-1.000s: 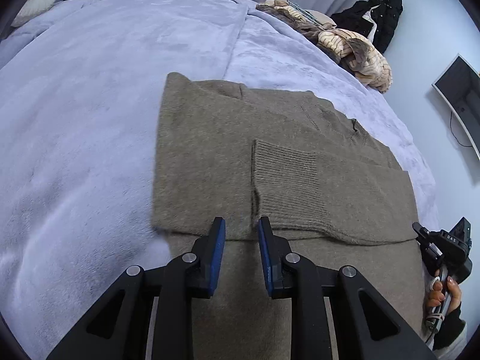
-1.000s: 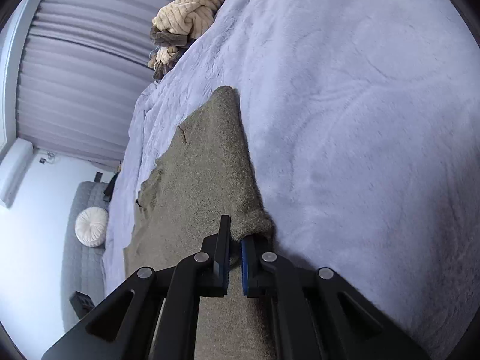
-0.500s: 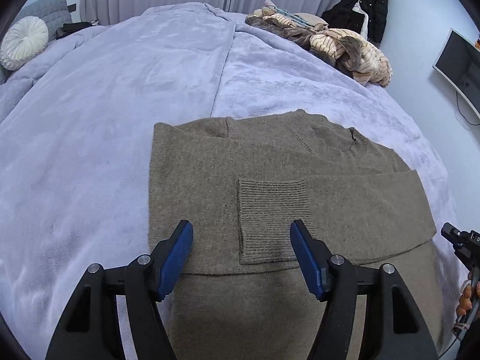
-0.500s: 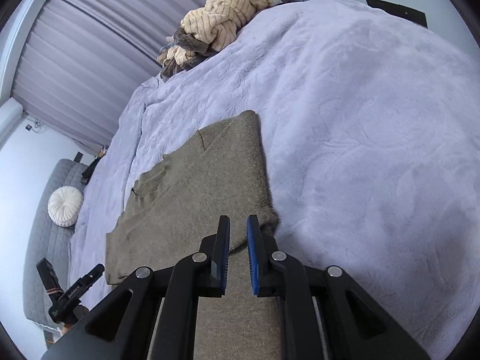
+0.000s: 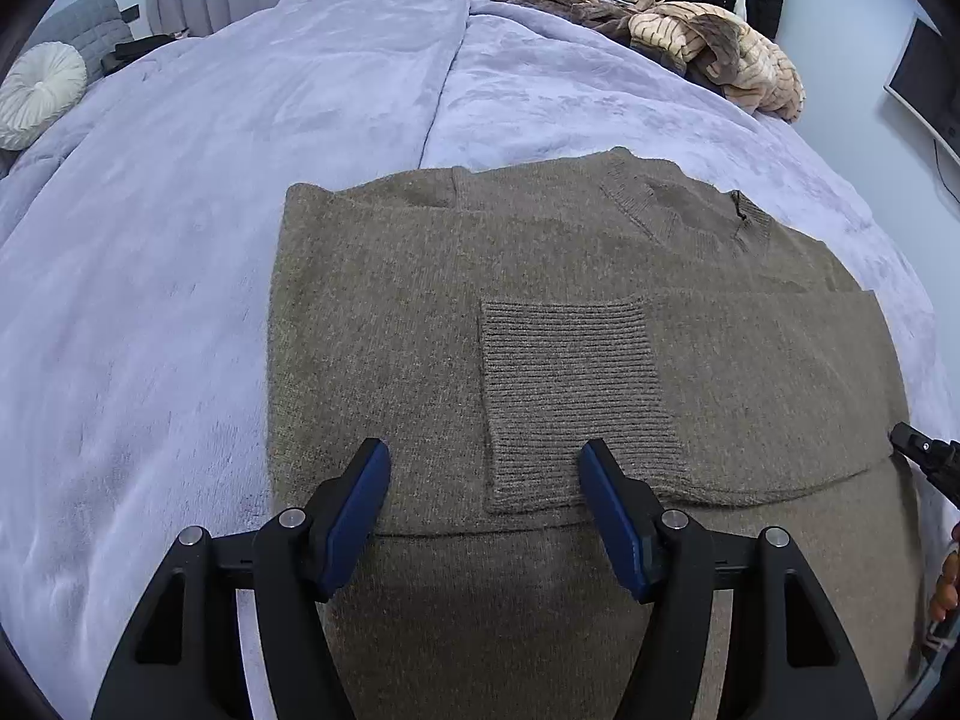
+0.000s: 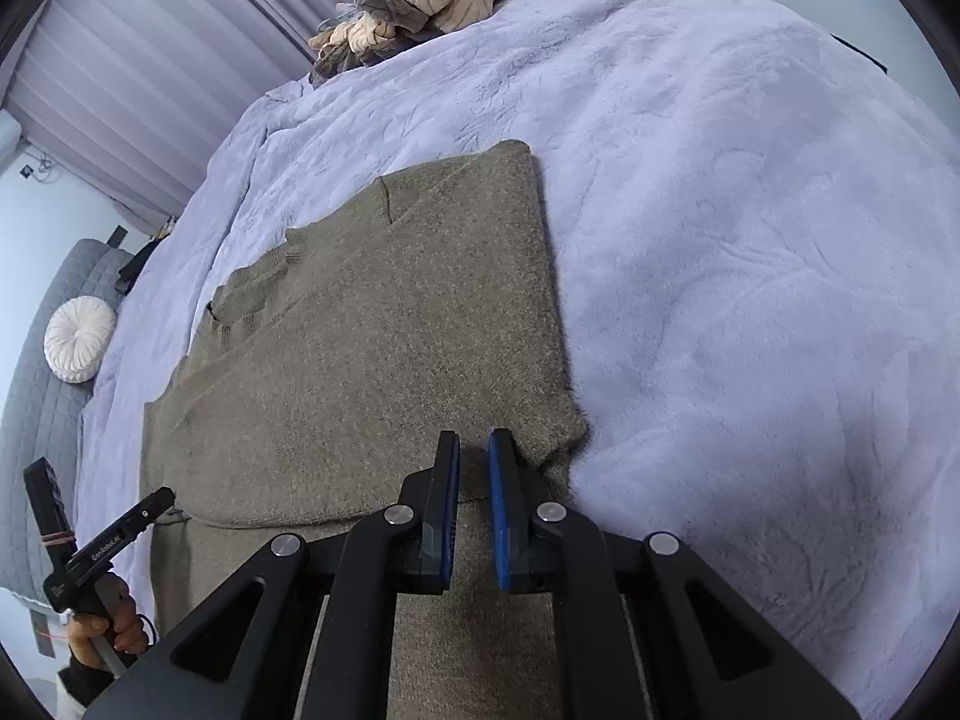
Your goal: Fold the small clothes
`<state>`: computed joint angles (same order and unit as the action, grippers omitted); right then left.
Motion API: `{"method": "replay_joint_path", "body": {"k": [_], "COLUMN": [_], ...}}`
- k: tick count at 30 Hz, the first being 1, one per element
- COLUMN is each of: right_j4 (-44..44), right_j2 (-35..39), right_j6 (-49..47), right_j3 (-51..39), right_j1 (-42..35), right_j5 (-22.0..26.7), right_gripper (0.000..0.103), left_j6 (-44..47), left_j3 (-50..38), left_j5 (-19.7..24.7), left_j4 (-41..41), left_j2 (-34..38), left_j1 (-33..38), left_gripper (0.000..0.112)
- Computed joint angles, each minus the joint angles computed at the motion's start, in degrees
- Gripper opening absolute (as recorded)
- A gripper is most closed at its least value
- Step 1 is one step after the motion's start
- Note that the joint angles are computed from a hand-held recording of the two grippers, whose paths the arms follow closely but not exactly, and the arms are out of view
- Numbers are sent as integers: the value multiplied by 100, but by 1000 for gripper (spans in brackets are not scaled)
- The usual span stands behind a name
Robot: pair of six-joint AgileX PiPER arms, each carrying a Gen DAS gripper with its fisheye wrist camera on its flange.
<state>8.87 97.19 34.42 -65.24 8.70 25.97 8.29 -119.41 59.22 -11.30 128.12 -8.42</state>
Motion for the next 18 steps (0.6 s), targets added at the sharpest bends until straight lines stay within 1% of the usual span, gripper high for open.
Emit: {"method": "replay_joint_path", "body": {"k": [2, 4, 6, 7, 8, 9, 10, 11, 12, 13, 15, 18], "right_j4": [-207, -825, -1554, -1763, -1916, -2026, -1928, -1702, -1439, -1380, -1731, -2314], "right_j2": [-24, -134, -248, -270, -212, -145, -104, -44, 34, 106, 225, 365], "right_j6": [187, 775, 1455, 1667, 1846, 1962, 1849, 1593, 1281, 1164, 1320, 1607], "right_j3": [-27, -49, -50, -73, -201, -303, -330, -373, -418, -473, -560, -642], "right_j1": [38, 159, 247, 240, 234, 219, 174, 113, 63, 64, 167, 322], "right_j5": [55, 98, 135, 189, 371, 518, 538, 566, 601, 677, 851, 1013], "right_gripper": [11, 12, 24, 45, 67, 67, 65, 54, 34, 27, 23, 23], "left_j6": [-54, -70, -59, -75, -91, -108, -127, -139, -148, -150, -152, -164], "left_j3": [74, 122, 156, 155, 119, 90, 66, 53, 49, 57, 123, 227], "left_j5": [-54, -101, -135, -135, -114, -91, -74, -68, -70, -83, -140, -223], "left_j4": [78, 132, 164, 178, 190, 209, 233, 256, 277, 293, 315, 379], "left_j2": [-45, -71, -78, -77, -60, -47, -38, -32, -28, -30, -56, -104], "left_j1": [-35, -66, -76, -80, -81, -86, -94, -102, -111, -117, -129, -152], "left_gripper": [67, 67, 67, 67, 67, 67, 67, 67, 67, 67, 68, 68]}}
